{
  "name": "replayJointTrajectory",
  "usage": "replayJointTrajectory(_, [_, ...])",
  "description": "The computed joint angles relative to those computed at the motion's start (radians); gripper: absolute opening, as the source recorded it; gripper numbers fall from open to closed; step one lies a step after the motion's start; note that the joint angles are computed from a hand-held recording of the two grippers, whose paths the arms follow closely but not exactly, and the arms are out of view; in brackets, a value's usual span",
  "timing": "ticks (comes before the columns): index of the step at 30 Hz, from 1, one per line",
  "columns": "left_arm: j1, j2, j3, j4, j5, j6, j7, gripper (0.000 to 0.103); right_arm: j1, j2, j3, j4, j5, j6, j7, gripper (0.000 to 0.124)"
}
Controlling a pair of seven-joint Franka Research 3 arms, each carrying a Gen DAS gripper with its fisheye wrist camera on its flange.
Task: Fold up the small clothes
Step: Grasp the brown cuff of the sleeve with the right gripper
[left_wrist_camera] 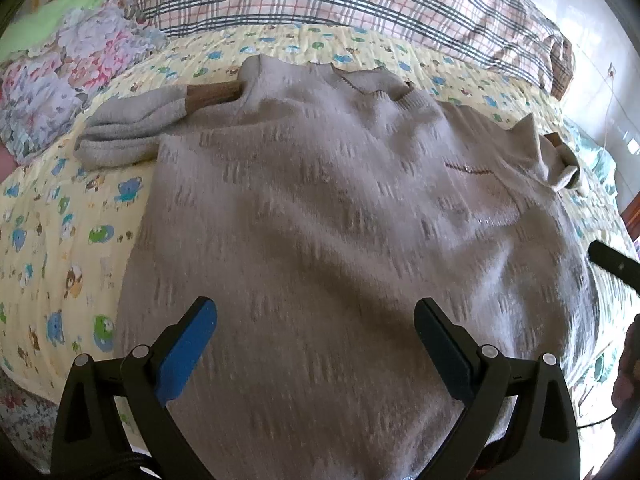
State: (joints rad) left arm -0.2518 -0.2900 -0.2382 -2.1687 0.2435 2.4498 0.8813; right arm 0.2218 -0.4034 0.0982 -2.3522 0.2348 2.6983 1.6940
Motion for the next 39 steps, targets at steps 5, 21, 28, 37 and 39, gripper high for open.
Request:
replayJointTrajectory(5, [0.011, 0.042, 0.009, 0.055, 0.002, -0.005, 0.017, 0.099, -0.062, 0.025, -0.015, 0.028, -0.031, 0.025, 0.049, 0.099])
replayJointTrajectory(21, [0.046, 0.313, 0.025, 0.384, 0.046, -0.039, 0.089, 0.099, -0.201, 0.384, -0.104, 0.458, -0.267, -0.073, 0.21, 0.066])
replayJointTrajectory(28, [0.039, 0.452, 0.036, 0.534, 0.062, -0.099, 0.115, 0.099, -0.182, 0.549, -0.159, 0.638, -0.287, -0.149, 0.192, 0.033])
replayJointTrajectory(37, [0.041, 0.486, 0.042, 0.549, 0.032, -0.12, 0.144, 0.099, -0.213, 0.483, -0.207, 0.551, -0.222, 0.026, 0.206, 0.005])
replayJointTrajectory(39, [0.042, 0.473, 0.042, 0.53, 0.03, -0.112, 0.148, 0.099, -0.233, 0.46, -0.215, 0.533, -0.206, 0.06, 0.223, 0.005])
